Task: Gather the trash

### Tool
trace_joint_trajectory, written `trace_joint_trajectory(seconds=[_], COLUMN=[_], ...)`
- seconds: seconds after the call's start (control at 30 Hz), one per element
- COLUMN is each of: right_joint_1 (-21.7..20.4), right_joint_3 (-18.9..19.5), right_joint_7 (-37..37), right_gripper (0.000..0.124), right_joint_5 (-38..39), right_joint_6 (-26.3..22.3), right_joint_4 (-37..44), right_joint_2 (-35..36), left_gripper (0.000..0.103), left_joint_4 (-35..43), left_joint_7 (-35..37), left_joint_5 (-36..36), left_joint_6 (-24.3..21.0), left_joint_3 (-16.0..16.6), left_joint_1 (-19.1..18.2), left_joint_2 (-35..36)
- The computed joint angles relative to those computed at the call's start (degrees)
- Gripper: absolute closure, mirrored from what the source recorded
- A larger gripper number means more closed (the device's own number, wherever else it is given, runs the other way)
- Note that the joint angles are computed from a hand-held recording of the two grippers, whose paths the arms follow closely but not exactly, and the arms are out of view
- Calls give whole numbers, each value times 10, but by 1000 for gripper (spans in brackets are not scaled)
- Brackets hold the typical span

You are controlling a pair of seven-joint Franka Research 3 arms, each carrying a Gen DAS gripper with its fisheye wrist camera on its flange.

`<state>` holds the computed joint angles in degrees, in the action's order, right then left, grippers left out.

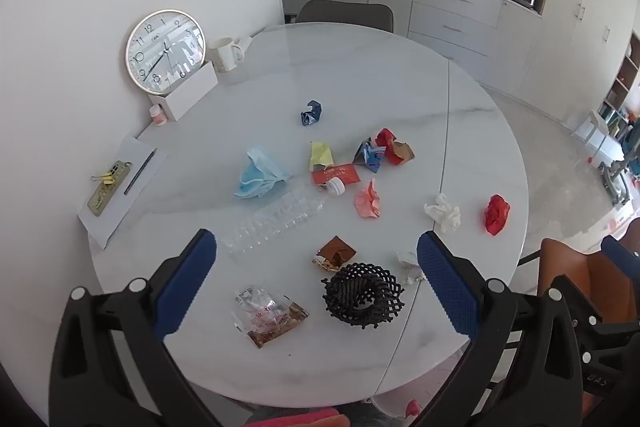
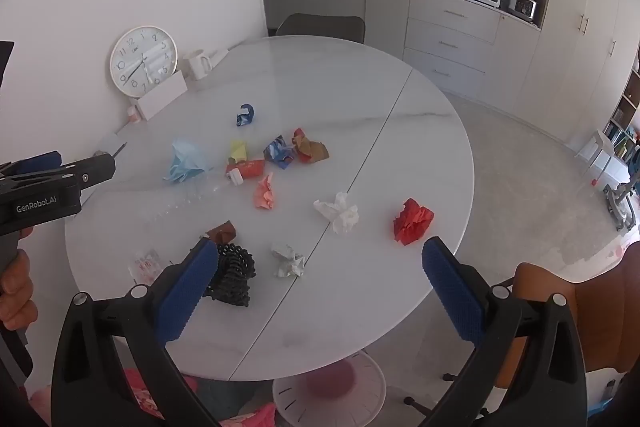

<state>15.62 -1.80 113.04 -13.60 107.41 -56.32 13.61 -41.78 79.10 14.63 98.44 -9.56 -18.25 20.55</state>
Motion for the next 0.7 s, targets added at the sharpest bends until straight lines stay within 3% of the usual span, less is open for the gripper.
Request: trace_joint_trajectory(seconds=[0.3, 0.43, 0.7], right_joint_1=[4, 1, 4], right_joint_3=[1, 0, 3], right_joint_7=[7, 12, 10], right_gripper=[23, 23, 23], right_joint_5=[-7, -6, -11], right_joint_6=[-3, 6, -4], right_joint_4=[0, -32, -17], right_joint_2=[1, -19, -7], left_gripper=[6, 6, 6], left_joint_4=[-71, -48, -41], left_joint_7=[-14, -1, 0], left_joint_5=[1, -16, -24], left_joint_6=[27, 14, 7], left_joint_3=[-9, -11, -11], left_joint_1=[2, 12, 13], left_joint_2=[-43, -27, -23])
